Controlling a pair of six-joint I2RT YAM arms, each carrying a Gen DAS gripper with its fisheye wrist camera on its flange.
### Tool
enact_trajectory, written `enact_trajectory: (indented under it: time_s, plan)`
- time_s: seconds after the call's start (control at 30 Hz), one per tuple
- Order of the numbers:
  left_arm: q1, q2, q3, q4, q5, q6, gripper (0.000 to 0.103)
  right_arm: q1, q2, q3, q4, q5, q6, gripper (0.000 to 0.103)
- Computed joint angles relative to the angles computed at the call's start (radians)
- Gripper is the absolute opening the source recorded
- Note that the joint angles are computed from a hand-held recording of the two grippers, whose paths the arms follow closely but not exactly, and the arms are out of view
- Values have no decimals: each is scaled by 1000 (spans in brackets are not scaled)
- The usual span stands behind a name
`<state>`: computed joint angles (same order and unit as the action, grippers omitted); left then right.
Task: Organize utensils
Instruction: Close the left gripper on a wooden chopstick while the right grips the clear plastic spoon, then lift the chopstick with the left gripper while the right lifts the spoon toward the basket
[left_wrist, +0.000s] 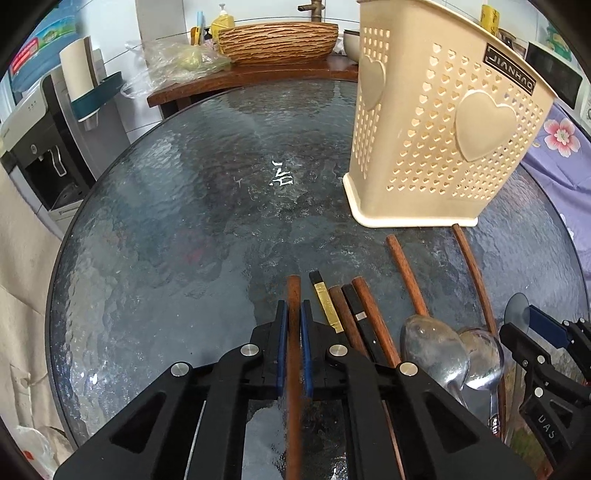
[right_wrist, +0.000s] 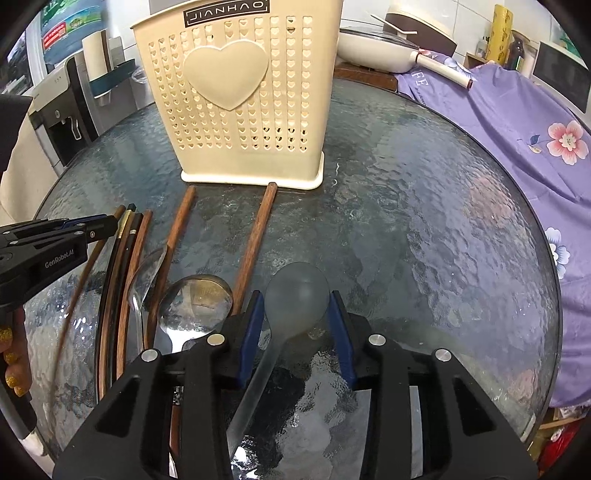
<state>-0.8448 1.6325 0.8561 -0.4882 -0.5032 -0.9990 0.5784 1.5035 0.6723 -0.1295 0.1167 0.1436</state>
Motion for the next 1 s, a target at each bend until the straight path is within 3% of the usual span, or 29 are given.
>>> enact_trajectory:
  time_s: [0.27, 0.43, 0.8, 1.0]
  plan:
    - [33, -45, -35, 44, 62, 7, 7, -45, -20, -27, 36, -55, -33, 36]
    - [14, -93, -60, 51, 43, -5, 7, -83, -59, -58, 61, -120, -51, 36]
    - [-102, -237, -56, -55, -81, -64, 7, -135, -195, -100, 37, -264, -89, 36]
    - [-158, -286, -30, -116, -145, -98, 7, -159, -256, -117, 38, -286, -111, 36]
